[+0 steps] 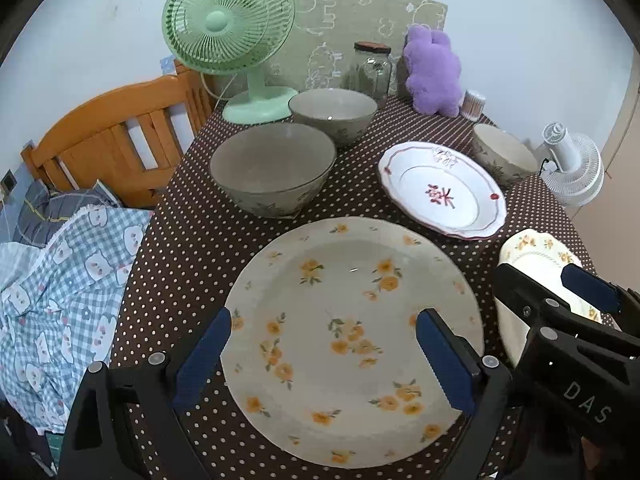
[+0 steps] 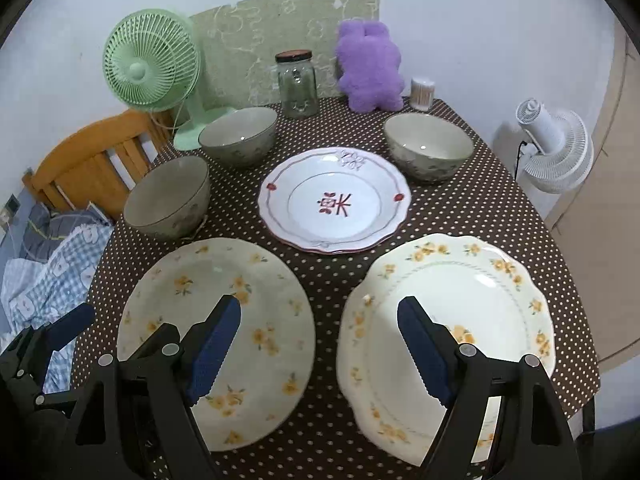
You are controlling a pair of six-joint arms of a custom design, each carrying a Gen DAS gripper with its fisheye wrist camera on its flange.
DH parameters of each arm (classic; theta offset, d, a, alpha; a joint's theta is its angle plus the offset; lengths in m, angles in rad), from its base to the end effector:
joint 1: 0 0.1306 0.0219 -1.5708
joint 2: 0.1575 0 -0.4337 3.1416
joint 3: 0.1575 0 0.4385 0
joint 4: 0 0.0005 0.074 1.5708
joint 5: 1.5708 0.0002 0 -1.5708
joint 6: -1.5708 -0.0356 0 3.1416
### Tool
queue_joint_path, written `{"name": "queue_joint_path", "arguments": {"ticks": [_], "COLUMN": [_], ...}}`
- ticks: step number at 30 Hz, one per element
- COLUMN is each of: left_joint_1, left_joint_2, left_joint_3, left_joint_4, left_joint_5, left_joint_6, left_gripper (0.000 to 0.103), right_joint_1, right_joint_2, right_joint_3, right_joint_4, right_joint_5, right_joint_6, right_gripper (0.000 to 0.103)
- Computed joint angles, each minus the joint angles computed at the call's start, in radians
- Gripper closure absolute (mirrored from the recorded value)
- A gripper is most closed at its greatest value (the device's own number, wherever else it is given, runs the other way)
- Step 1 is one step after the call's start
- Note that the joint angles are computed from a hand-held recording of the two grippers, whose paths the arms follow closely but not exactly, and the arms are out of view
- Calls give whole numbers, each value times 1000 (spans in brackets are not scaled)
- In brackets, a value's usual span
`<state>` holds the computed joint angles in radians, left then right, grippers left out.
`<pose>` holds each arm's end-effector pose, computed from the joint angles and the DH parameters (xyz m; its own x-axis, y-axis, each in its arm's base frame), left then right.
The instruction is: Organize plates and bowls
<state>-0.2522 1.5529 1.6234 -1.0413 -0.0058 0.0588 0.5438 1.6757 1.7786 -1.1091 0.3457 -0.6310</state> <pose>0.5629 -0.1454 0.5004 -0.8123 0.1487 -0.5639 0.1990 0.9796 -0.0284 0.5439 0.3141 0.5036 -0.7794 0.1774 -0.6009 0.1588 0.9837 0.0845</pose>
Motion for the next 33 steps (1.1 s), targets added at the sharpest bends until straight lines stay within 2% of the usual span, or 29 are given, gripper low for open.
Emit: {"name": "queue_joint_path", "arguments": {"ticks": [5,9,19,24,33], "left_joint_1": [10,27,49,56,59], "left_joint_2": [18,42,87,115,143], "left_joint_3": [2,12,31,48,66], "left_joint_4": [-6,-36,-73,-94,-111], "left_joint_5": [-18,-2,-9,-7,-16], "left_joint_6": [-16,8,20,34,32], "left_gripper": [10,16,18,26,29], "right_joint_1": [5,3,-9,-17,-28], "right_joint_2": [39,74,141,166,204], "right_joint_3": [28,56,104,123,155], "right_joint_4": [-14,-29,-52,-71,-95], "right_joint_5": [-13,-32,-94,-112,-158], "right_joint_6": [5,21,31,25,24], "right_gripper": [20,20,24,25,33]}}
